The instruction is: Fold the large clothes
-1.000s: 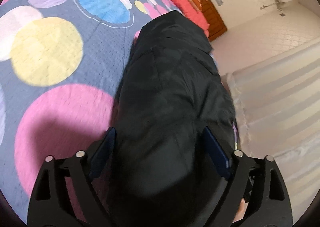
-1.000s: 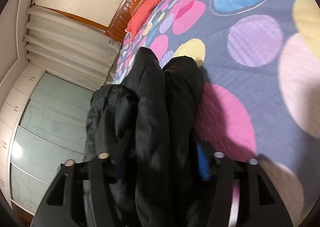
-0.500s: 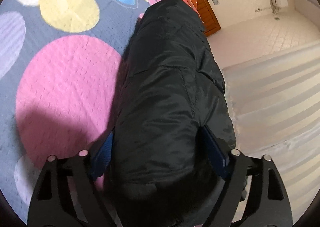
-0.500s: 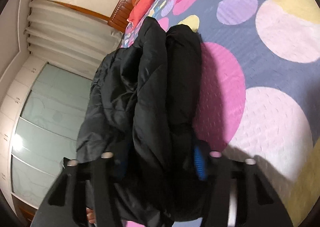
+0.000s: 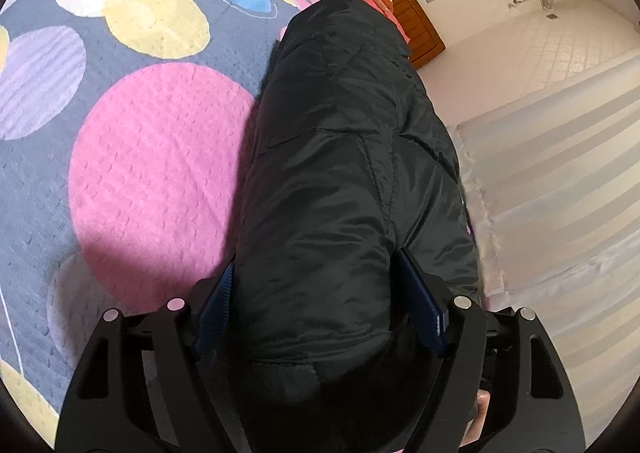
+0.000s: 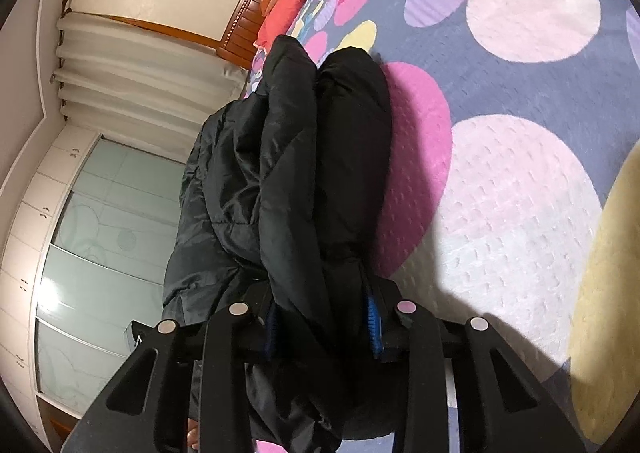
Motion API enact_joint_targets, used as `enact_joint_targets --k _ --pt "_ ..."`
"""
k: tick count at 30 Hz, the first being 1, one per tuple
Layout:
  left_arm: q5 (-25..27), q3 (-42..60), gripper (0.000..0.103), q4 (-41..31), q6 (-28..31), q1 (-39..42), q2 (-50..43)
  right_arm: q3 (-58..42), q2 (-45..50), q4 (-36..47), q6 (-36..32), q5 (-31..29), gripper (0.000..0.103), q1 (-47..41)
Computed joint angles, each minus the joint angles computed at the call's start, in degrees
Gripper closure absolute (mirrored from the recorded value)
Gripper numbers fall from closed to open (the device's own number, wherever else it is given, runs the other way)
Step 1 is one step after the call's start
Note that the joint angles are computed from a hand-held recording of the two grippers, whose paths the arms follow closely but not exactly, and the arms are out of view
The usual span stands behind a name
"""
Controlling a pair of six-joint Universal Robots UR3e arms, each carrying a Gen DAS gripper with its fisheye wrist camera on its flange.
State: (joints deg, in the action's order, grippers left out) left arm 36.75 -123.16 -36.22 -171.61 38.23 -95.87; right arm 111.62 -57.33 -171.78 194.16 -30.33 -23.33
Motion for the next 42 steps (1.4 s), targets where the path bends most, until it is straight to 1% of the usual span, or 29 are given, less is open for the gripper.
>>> enact_joint_targets --k 3,5,7,9,14,18,22,25,31,34,38,42 --pt "0.38 0.59 0.025 0.87 -0.92 -0.34 -0.71 1.69 -0.12 -1.32 -0.29 0.60 0.068 -0.68" --pt "0.59 0.23 0.023 1.99 -1.78 -0.61 -0.76 1.66 0.47 -3.07 0.80 0.53 0.067 -0.52" --pt "1.16 0.12 0.019 2.67 -2.23 -0.60 -0.80 2.35 0.87 -4.87 1.91 0.81 0.065 -0.75" --pt "1.39 0.15 0.017 2.70 -2.60 -0.65 -0.70 4.36 0.02 -5.69 1.37 1.26 0.063 -1.51" --pt "2.11 0.38 0.013 0.42 -2.30 -0.20 0.72 6.78 -2.02 -5.07 0.20 1.02 0.060 -2.65" --pt "3.79 -0.73 0.012 0.65 -2.03 0.00 2.96 9.03 -3.59 -5.17 -0.26 0.89 0.059 -3.71" --pt "7.45 -2.14 0.011 3.66 -2.63 -1.01 5.49 10.88 -5.61 -4.01 -1.19 0.14 0.059 -4.33" --pt "10.11 -2.47 0.011 4.51 -2.91 -1.91 7.12 12.09 -7.72 -2.43 -2.22 -1.23 0.055 -4.65" --pt "14.46 -3.26 0.011 4.47 -3.26 -3.19 10.63 15.39 -10.55 -0.65 -4.09 -1.25 0.054 -6.26" --pt "16.78 -4.21 0.011 4.21 -2.38 -3.42 13.20 16.40 -12.68 0.55 -4.78 -2.23 0.054 -6.47" --pt "20.58 -5.74 0.011 4.06 -2.05 -4.86 17.28 18.46 -16.53 2.72 -6.15 -4.16 0.054 -6.98" --pt "24.71 -8.40 0.011 4.74 -1.41 -6.07 22.82 21.41 -23.15 4.58 -7.55 -8.31 0.054 -7.24"
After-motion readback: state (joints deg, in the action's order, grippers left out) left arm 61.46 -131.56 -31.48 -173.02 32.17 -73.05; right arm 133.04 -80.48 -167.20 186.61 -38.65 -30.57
